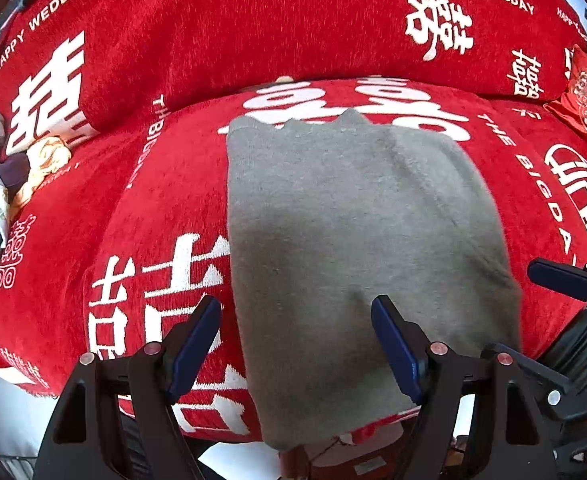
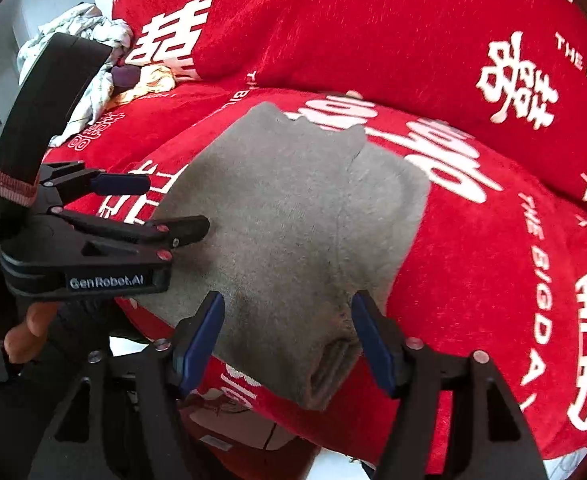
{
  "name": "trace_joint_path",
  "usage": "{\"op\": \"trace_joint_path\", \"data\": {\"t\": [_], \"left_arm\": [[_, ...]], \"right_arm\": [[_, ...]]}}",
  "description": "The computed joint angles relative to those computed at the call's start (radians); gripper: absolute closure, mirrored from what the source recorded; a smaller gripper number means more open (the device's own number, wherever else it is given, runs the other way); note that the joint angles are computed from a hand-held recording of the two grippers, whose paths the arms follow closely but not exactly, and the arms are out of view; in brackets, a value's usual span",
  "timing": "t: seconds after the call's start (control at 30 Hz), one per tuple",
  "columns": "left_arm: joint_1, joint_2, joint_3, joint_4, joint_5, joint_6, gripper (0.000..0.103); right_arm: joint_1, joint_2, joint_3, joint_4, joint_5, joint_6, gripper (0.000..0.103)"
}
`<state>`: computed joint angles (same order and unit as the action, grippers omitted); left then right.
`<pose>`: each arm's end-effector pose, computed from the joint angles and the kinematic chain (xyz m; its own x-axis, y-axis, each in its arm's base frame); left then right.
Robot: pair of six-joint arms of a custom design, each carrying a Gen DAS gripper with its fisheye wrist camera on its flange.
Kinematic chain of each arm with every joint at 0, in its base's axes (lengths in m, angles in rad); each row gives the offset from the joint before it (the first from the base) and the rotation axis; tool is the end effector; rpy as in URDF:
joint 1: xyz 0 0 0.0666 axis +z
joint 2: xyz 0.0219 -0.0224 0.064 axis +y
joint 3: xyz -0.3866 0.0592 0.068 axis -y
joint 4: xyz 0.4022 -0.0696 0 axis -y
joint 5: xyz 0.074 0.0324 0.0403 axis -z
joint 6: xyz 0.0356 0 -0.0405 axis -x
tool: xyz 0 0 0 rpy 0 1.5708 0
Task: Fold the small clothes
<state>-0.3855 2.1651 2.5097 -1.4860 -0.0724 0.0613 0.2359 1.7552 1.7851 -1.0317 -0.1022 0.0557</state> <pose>0.6667 -0.2682 0.4491 -0.8622 0.2839 -0.4196 0.2949 0.9547 0.0401 0.6025 0.1481 0.4179 -0.8019 -0.2497 -0.5427 -0.3311 0.9419 0.0558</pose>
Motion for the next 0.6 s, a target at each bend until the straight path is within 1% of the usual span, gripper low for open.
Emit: {"op": "trace_joint_path", "data": {"t": [0.1,0.2,0.23,0.3,0.47,0.6], "left_arm": [[-0.012,-0.012,-0.013,0.0,-0.022,-0.011,0.024],[-0.017,-0.021,-0.03,0.0,-0.024,-0.015,0.024],[-0.019,-0.018,-0.028,-0.007,-0.028,-0.012,0.024],[-0.019,-0.001,-0.001,-0.042,-0.033,-0.007,0.024],[-0.016,-0.033,-0.06,-0.008,-0.007,-0.01,0.024],[-0.018,-0.034,-0.067,-0.009,-0.003,-0.008,0.024]], "right_arm": [[0.008,-0.007,0.007,-0.009,0.032,-0.008,0.032],[0.019,-0.003,0.014,-0.019,0.089,0.002,0.032],[0.019,0.002,0.019,-0.024,0.096,0.004,0.032],[0.02,0.003,0.019,-0.026,0.099,0.005,0.032],[0.017,0.005,0.016,-0.032,0.106,0.003,0.032],[0.016,0.011,0.019,-0.039,0.11,-0.006,0.032]]}}
